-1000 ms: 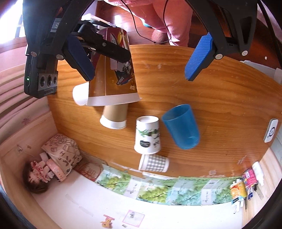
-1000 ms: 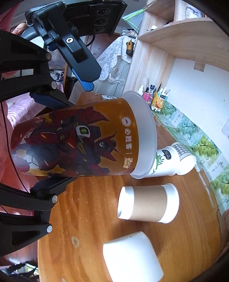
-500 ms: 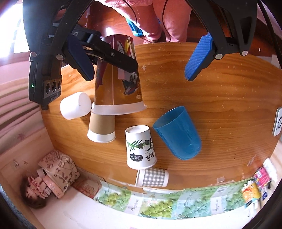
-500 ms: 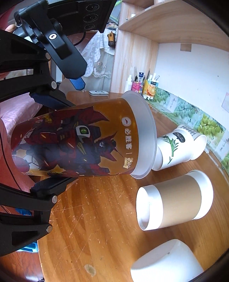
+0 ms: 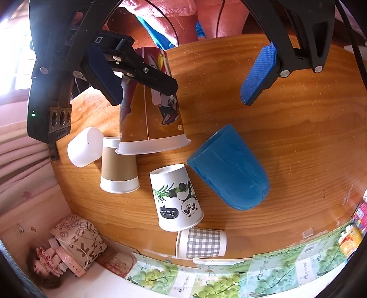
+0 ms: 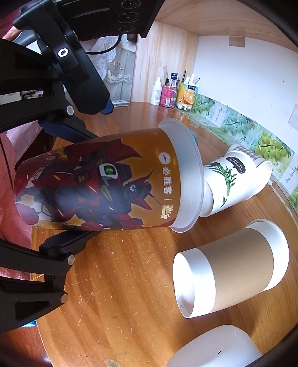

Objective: Flip cup upright
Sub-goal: 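Rotate the held cup upright with the right tool, carrying it over the desk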

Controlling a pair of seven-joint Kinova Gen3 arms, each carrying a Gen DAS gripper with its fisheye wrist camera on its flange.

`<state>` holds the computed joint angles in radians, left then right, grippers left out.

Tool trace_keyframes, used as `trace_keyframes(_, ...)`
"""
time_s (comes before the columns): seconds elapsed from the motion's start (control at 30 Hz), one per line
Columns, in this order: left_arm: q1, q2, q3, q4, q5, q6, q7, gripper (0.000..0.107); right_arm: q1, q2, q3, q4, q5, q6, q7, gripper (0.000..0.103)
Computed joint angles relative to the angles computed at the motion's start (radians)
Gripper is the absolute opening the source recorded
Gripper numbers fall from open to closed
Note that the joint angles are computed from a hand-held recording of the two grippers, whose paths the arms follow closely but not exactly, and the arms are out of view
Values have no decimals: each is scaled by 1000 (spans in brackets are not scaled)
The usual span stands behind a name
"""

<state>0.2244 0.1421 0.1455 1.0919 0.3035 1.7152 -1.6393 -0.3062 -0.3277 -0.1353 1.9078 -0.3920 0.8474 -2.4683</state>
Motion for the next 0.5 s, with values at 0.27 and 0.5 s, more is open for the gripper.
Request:
trace_keyframes(0.27, -10, 72, 5, -57, 5, 61, -83, 102, 38, 20, -76, -34, 93, 35, -162, 70)
trace_keyframes(0.5, -3, 124, 13, -85, 15, 113, -116, 102, 33, 43, -135, -89, 203, 91, -291, 71)
